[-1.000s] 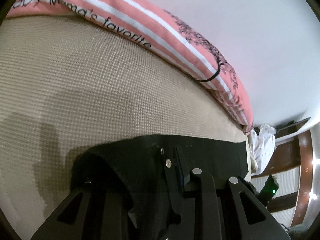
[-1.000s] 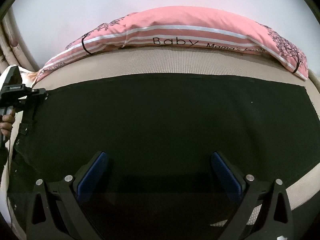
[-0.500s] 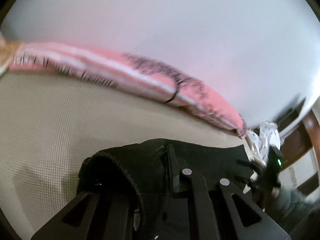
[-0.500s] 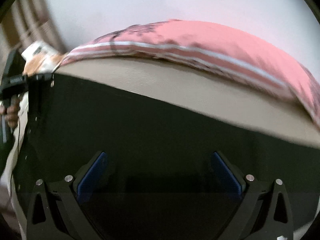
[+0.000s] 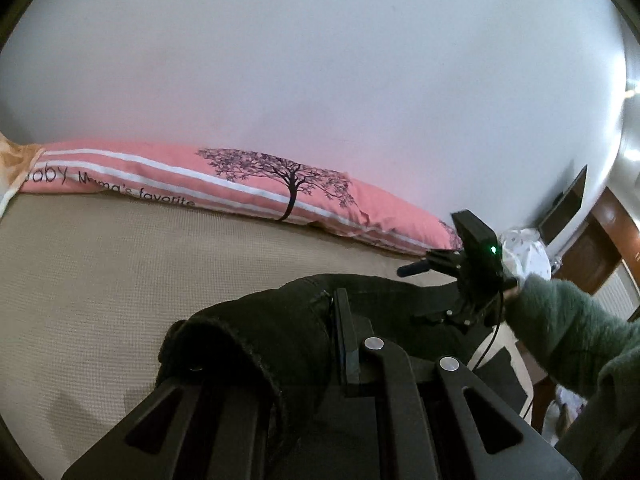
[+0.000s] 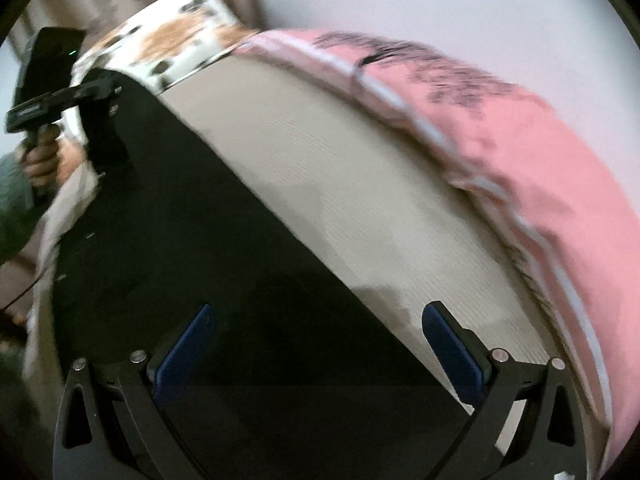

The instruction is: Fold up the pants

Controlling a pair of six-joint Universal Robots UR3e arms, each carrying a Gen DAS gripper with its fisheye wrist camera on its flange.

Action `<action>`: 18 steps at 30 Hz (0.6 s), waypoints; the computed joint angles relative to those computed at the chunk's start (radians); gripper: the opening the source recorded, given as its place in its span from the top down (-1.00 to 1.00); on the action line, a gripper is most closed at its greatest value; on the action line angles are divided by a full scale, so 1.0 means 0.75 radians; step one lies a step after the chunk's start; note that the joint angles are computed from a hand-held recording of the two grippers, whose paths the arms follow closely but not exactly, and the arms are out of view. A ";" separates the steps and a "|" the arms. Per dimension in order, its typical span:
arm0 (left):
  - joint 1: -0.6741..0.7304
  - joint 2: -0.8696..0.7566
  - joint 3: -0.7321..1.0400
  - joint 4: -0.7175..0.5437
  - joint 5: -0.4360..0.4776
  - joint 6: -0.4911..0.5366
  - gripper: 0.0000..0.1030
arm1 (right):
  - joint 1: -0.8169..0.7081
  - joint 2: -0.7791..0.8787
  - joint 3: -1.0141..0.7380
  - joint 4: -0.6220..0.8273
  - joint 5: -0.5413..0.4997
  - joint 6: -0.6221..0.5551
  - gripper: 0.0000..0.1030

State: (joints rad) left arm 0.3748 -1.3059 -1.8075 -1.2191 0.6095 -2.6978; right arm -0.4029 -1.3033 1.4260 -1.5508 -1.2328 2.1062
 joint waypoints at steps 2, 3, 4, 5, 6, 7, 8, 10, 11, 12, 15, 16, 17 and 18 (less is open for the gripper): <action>-0.003 -0.005 0.002 0.009 0.012 -0.021 0.80 | 0.039 0.137 -0.187 0.158 0.007 -0.055 -0.58; -0.012 -0.010 0.003 0.025 0.024 -0.033 0.80 | 0.057 0.228 -0.318 0.278 0.004 -0.085 -0.53; -0.023 -0.021 0.002 0.055 0.042 -0.055 0.80 | 0.071 0.306 -0.425 0.365 0.000 -0.106 -0.51; -0.029 -0.023 0.002 0.068 0.053 -0.066 0.80 | 0.077 0.352 -0.483 0.404 -0.001 -0.118 -0.43; -0.030 -0.023 -0.003 0.080 0.061 -0.071 0.80 | 0.080 0.396 -0.539 0.439 0.001 -0.123 -0.33; -0.028 -0.024 -0.008 0.090 0.063 -0.082 0.80 | 0.075 0.449 -0.611 0.499 0.001 -0.130 -0.26; -0.021 -0.025 -0.010 0.090 0.062 -0.094 0.80 | 0.067 0.496 -0.671 0.541 -0.007 -0.131 -0.06; -0.022 -0.038 -0.003 0.096 0.067 -0.106 0.80 | 0.045 0.519 -0.692 0.559 -0.036 -0.148 0.06; -0.026 -0.044 0.002 0.098 0.076 -0.109 0.80 | 0.030 0.529 -0.695 0.568 -0.051 -0.156 0.06; -0.033 -0.048 0.008 0.104 0.088 -0.114 0.80 | 0.009 0.535 -0.701 0.587 -0.065 -0.169 0.06; -0.050 -0.053 0.018 0.123 0.124 -0.136 0.80 | -0.019 0.570 -0.736 0.620 -0.125 -0.182 0.07; -0.054 -0.055 0.022 0.126 0.134 -0.141 0.80 | -0.036 0.578 -0.743 0.638 -0.149 -0.187 0.08; -0.057 -0.058 0.024 0.135 0.144 -0.154 0.80 | -0.059 0.582 -0.749 0.653 -0.172 -0.192 0.14; -0.058 -0.061 0.022 0.141 0.146 -0.162 0.80 | -0.077 0.574 -0.742 0.653 -0.181 -0.196 0.17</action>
